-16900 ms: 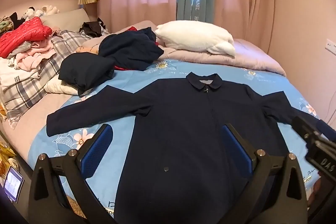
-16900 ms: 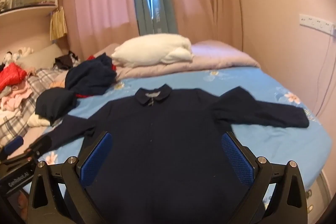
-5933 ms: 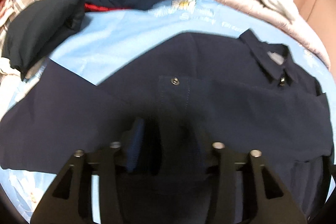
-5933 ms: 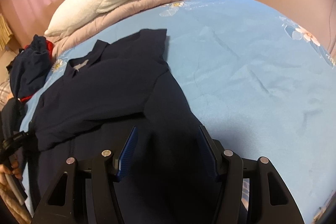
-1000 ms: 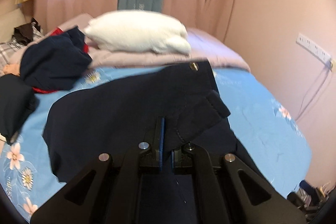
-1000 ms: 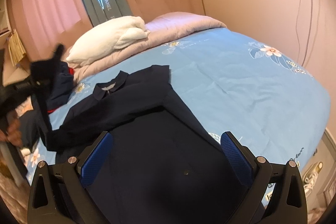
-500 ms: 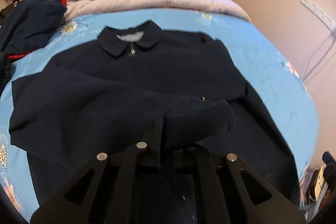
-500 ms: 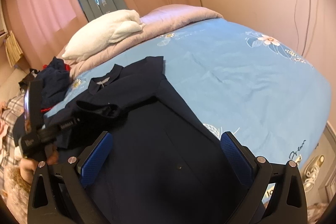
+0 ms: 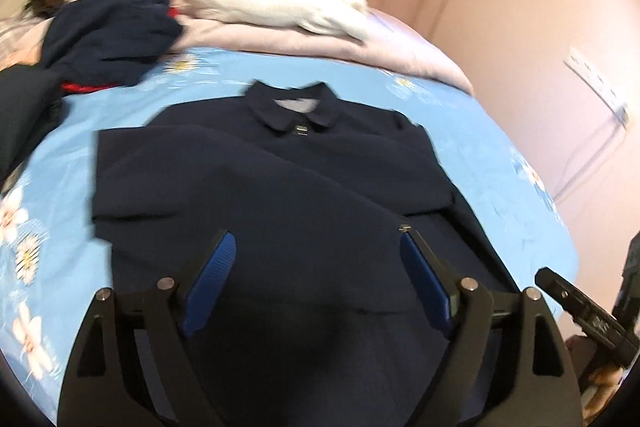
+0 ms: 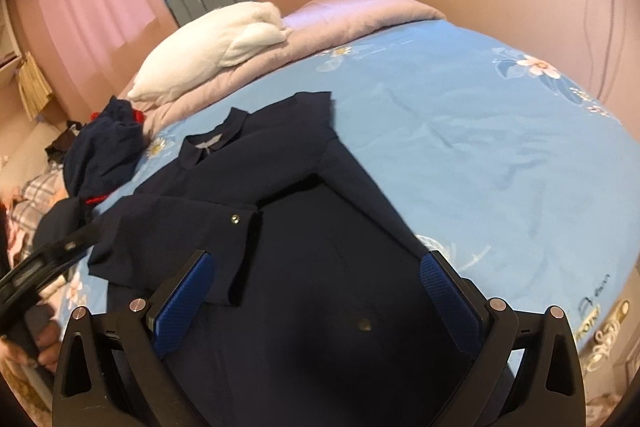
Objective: Fold large clothes
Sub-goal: 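Lift the sleeve with the left tool, lay it across the jacket body, open, then grasp the jacket side edge with the right tool and fold it inward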
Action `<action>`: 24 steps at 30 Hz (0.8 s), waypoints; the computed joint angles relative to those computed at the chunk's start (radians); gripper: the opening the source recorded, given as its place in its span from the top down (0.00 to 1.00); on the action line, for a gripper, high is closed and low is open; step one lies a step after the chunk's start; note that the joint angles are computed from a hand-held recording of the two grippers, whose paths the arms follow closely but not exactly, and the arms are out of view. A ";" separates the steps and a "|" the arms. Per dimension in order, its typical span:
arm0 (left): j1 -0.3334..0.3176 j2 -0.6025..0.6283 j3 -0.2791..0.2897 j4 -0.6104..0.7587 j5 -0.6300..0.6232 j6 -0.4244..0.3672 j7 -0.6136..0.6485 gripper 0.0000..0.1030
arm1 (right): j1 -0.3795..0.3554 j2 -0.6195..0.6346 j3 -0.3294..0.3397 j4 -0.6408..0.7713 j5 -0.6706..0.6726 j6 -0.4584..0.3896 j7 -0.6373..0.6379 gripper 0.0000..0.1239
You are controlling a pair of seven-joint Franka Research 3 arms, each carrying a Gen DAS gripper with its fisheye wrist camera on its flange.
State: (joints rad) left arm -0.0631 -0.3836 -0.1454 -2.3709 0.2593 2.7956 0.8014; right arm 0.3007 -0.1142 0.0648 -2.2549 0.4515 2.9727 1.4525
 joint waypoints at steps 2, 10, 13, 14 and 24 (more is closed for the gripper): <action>0.046 -0.063 -0.019 -0.044 0.034 -0.033 -0.059 0.18 | 0.001 0.026 0.004 0.028 -0.015 -0.016 0.001 0.18; 0.144 -0.283 -0.040 -0.203 0.131 -0.203 -0.258 0.18 | 0.016 0.165 0.027 0.157 -0.162 -0.073 0.067 0.18; 0.155 -0.350 -0.022 -0.258 0.130 -0.228 -0.303 0.18 | 0.023 0.220 0.040 0.213 -0.133 -0.099 0.027 0.18; 0.164 -0.372 -0.019 -0.277 0.131 -0.244 -0.320 0.18 | 0.024 0.245 0.048 0.241 -0.115 -0.120 0.002 0.18; 0.195 -0.431 0.013 -0.352 0.142 -0.246 -0.378 0.19 | 0.074 0.479 0.017 0.533 -0.160 -0.330 0.068 0.65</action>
State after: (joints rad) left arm 0.1322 -0.8143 -0.1320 -2.7228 0.4009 2.5496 0.4233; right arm 0.3743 0.3646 0.0819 -1.7222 0.2912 2.6425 1.5203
